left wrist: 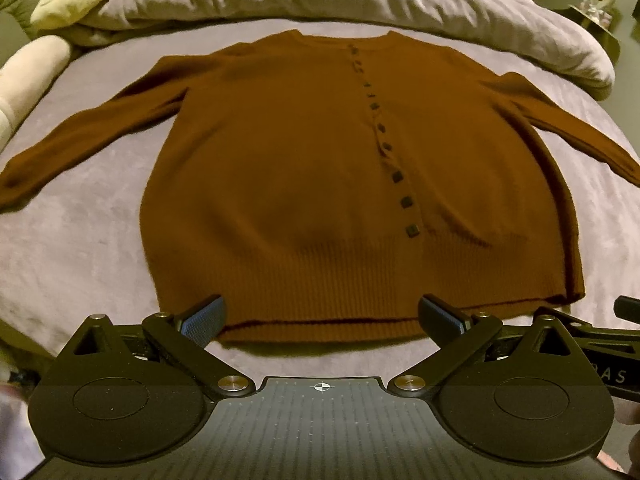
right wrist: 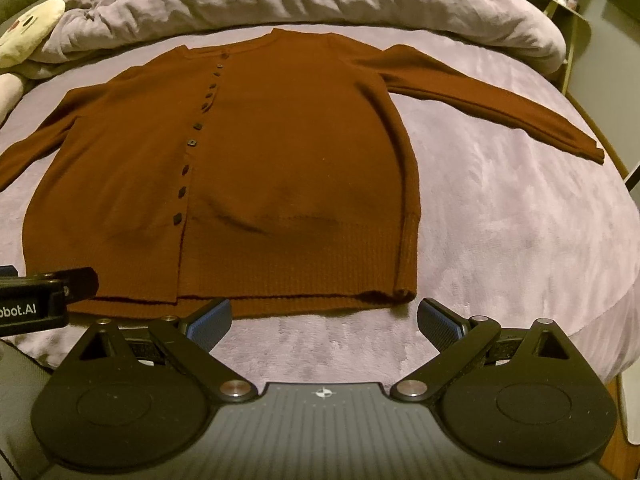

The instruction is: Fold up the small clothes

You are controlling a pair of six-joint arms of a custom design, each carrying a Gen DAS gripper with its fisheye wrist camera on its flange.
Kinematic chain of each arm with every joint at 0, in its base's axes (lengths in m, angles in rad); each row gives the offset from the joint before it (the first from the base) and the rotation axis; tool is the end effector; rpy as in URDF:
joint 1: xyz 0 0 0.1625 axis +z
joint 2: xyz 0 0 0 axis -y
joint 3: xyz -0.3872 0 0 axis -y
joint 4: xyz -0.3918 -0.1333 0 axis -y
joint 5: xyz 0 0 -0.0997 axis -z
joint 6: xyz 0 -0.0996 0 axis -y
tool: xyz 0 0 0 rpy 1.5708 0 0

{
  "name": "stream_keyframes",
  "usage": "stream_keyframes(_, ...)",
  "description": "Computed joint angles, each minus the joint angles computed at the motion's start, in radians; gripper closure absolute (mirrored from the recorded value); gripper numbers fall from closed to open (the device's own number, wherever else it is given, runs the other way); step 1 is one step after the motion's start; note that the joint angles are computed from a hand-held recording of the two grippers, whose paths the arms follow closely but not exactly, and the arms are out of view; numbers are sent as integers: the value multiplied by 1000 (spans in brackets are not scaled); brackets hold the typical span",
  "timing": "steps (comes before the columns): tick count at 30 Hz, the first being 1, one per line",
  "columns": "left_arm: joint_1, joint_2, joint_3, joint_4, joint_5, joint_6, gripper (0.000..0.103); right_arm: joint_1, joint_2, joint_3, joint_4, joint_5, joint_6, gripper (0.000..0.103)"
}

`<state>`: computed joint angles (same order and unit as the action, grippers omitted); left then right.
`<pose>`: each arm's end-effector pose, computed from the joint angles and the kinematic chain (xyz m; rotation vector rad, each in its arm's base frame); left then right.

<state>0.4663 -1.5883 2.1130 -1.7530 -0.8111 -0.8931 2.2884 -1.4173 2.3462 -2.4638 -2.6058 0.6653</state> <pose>-0.2683 -0.3611 0.2519 0.4167 2.3618 -0.5792 0.2934 -0.2637 0.1769 0.0803 -2.2061 0.7707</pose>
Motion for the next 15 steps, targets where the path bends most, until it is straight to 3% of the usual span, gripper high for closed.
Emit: stream_keyframes(15, 15, 29, -13, -3, -9, 12, 0, -22, 1, 12, -55, 21, -44, 4)
